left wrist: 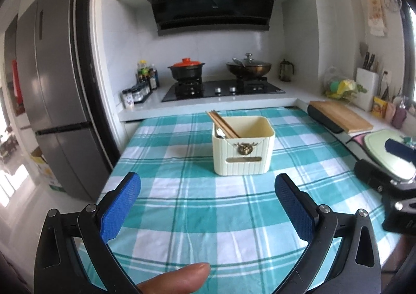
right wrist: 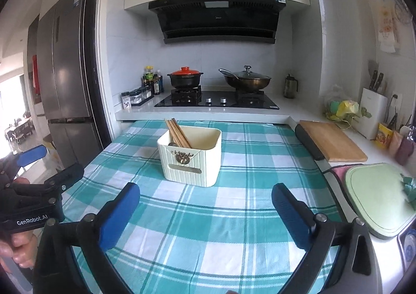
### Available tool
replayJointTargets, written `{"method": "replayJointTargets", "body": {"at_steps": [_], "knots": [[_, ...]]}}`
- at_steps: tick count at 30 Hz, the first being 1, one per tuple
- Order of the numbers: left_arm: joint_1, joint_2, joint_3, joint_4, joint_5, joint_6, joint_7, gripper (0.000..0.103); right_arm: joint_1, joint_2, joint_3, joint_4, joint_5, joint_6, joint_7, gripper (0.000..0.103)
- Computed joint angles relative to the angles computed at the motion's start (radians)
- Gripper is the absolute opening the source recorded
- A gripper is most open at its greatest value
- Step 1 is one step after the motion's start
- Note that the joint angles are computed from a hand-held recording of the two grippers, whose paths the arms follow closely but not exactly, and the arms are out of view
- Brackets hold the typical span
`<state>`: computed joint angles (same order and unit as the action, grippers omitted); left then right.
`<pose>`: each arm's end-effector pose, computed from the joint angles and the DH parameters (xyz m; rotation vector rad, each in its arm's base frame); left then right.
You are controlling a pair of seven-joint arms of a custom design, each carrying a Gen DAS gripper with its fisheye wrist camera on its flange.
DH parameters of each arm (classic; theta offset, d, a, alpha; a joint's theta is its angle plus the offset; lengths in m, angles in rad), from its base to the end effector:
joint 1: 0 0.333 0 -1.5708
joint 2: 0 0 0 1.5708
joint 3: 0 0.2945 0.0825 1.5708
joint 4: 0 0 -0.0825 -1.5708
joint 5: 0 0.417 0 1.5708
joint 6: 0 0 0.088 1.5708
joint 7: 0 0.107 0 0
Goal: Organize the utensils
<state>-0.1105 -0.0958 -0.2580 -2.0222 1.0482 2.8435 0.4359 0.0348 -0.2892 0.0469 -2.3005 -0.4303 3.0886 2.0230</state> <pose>0.5450 -0.2642 0.5432 -1.4579 1.6503 -0.9392 0.5356 0.0802 0.5550 -1.5934 1.5125 -0.9133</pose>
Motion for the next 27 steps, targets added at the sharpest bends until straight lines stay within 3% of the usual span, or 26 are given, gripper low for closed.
{"method": "replayJointTargets", "body": {"at_steps": [5,27], "knots": [[-0.003,-0.022,0.001,-0.024,-0.1,0.0,0.081,0.103,-0.062,-0.03,0.067,-0.003,-0.076,-0.028,0.079,0.103],[0.03,-0.059,-0.038,-0.05,-0.116,-0.042,0.074,0.103,-0.073,-0.07,0.095,-0.011,-0.199,-0.048,0.194,0.103]]}}
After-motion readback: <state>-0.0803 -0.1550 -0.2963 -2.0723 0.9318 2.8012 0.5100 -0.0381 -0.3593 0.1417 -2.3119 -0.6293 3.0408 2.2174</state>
